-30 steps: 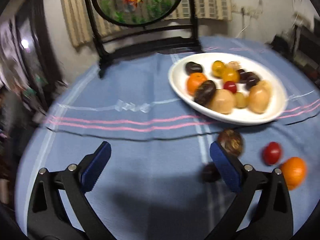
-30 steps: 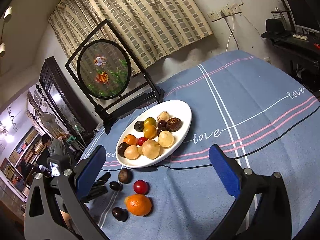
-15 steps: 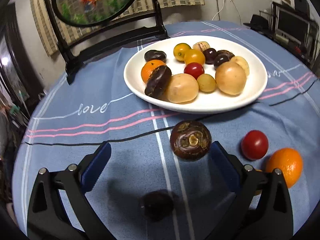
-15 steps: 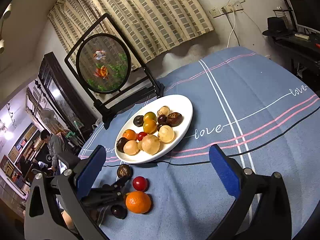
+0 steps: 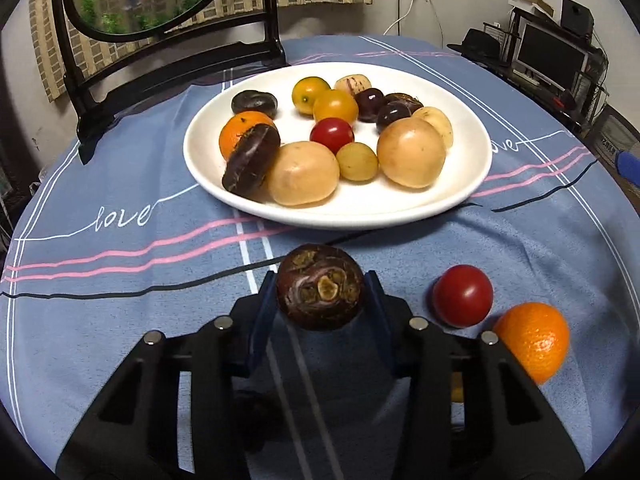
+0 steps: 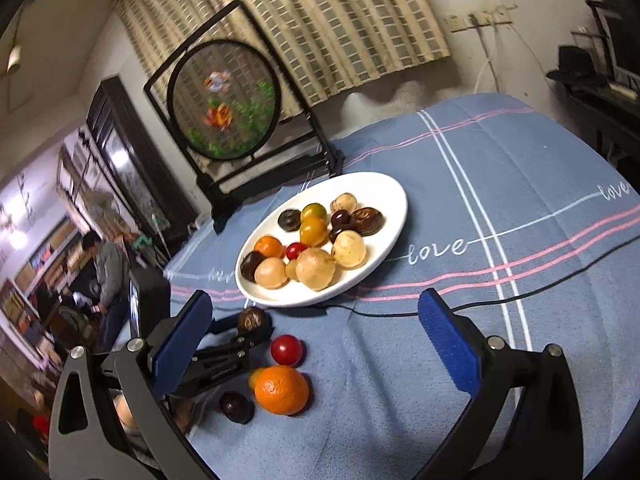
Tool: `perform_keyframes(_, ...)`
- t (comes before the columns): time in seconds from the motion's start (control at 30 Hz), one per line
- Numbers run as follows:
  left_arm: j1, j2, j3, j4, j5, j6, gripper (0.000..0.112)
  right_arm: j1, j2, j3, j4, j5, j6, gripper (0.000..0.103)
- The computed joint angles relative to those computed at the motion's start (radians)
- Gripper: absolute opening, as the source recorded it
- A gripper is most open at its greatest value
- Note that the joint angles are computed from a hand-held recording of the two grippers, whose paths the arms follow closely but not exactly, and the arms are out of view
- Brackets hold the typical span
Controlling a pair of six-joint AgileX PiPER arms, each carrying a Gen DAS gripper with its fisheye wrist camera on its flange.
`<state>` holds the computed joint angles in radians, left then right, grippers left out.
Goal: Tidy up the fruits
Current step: 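Grasp the last patterned mangosteen with the left tool while the right tool grasps the orange mandarin, then carry both fruits onto the white plate and open both tools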
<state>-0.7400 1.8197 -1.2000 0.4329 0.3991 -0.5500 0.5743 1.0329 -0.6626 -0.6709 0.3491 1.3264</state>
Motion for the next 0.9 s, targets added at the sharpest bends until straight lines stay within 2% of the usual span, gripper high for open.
perform_keyframes(0.07,0.005,-0.006,0.011,-0.002,-0.012,-0.015,0.044,0.015,0.026,-0.012,0.032,0.001,-0.051,0.102)
perform_keyframes(0.13,0.0,-0.03,0.026,0.108,0.009,-0.124,0.044,0.042,0.049,-0.023,0.062,0.01,-0.106,0.102)
perform_keyframes(0.2,0.005,-0.073,0.063,0.213,0.001,-0.236,0.044,0.09,0.083,-0.044,0.044,0.043,-0.12,0.102)
perform_keyframes(0.27,0.019,-0.096,0.071,0.228,0.0,-0.268,0.044,0.161,0.14,-0.08,-0.005,0.103,-0.113,0.102)
perform_keyframes(0.3,0.029,-0.104,0.075,0.23,0.002,-0.281,0.044,0.204,0.176,-0.099,-0.038,0.145,-0.1,0.099)
perform_keyframes(0.37,0.044,-0.108,0.074,0.199,0.007,-0.269,0.044,0.231,0.223,-0.122,-0.019,0.166,-0.142,0.086)
perform_keyframes(0.4,0.054,-0.109,0.072,0.165,0.006,-0.242,0.044,0.233,0.239,-0.126,0.009,0.166,-0.173,0.075)
perform_keyframes(0.43,0.059,-0.109,0.071,0.143,0.004,-0.225,0.044,0.23,0.259,-0.132,0.048,0.163,-0.215,0.068)
perform_keyframes(0.63,0.035,-0.124,0.083,0.186,0.0,-0.255,0.044,0.222,0.325,-0.15,0.126,0.155,-0.309,0.044)
perform_keyframes(0.9,0.032,-0.112,0.082,0.156,-0.004,-0.223,0.044,0.192,0.309,-0.139,0.164,0.118,-0.34,0.041)
